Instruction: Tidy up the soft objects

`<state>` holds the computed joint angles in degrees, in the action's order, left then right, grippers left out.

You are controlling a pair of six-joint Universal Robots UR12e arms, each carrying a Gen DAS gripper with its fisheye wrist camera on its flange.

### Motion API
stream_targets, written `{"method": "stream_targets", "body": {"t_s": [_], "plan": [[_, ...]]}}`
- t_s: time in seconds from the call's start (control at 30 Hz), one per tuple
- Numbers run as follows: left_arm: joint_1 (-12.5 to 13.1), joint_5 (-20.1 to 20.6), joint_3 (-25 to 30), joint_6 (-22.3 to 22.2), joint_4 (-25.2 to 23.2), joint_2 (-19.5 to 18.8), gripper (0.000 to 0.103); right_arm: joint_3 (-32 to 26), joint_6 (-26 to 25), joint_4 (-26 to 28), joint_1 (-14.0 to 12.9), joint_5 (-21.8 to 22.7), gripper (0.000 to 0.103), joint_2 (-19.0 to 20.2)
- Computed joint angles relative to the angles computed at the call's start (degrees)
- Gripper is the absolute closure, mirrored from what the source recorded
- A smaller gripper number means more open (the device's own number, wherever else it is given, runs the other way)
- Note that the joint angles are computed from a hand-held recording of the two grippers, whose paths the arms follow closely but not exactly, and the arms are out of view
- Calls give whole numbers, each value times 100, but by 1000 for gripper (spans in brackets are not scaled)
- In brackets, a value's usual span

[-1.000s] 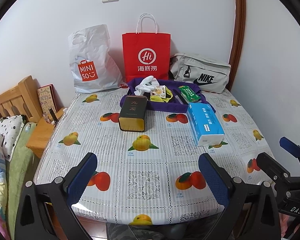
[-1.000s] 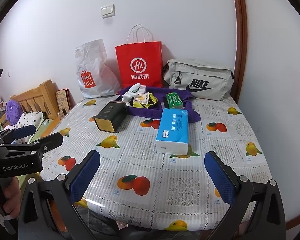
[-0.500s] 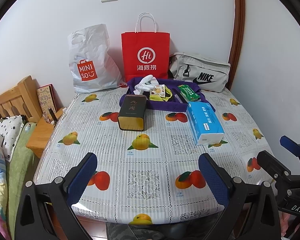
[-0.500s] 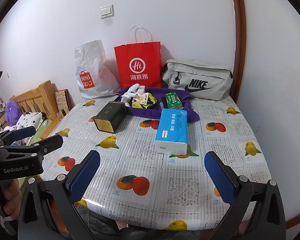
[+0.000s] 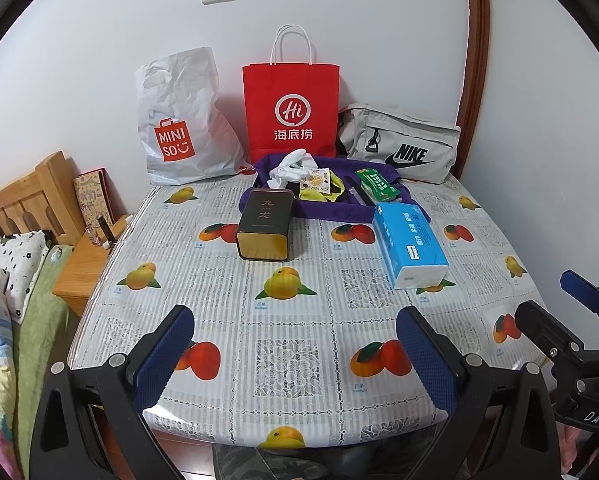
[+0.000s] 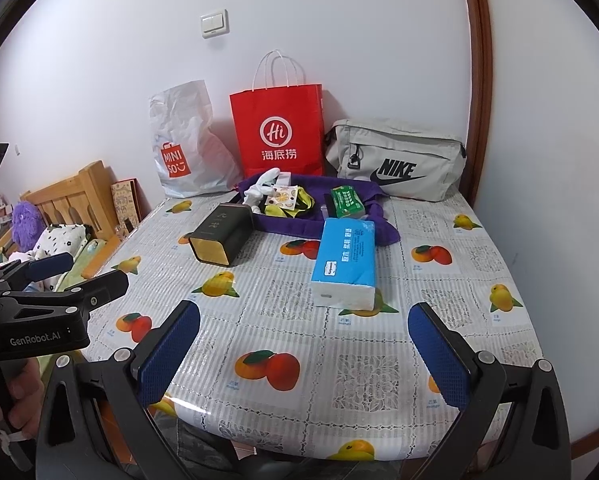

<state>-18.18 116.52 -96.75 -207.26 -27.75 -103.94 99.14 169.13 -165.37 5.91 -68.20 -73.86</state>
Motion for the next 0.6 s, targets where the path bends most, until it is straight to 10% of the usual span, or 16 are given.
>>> {"method": "stream_targets", "body": {"t_s": [0.6], "plan": [[3, -4, -8, 22, 22, 0, 1, 10, 24, -64, 45, -145, 1, -21]]}}
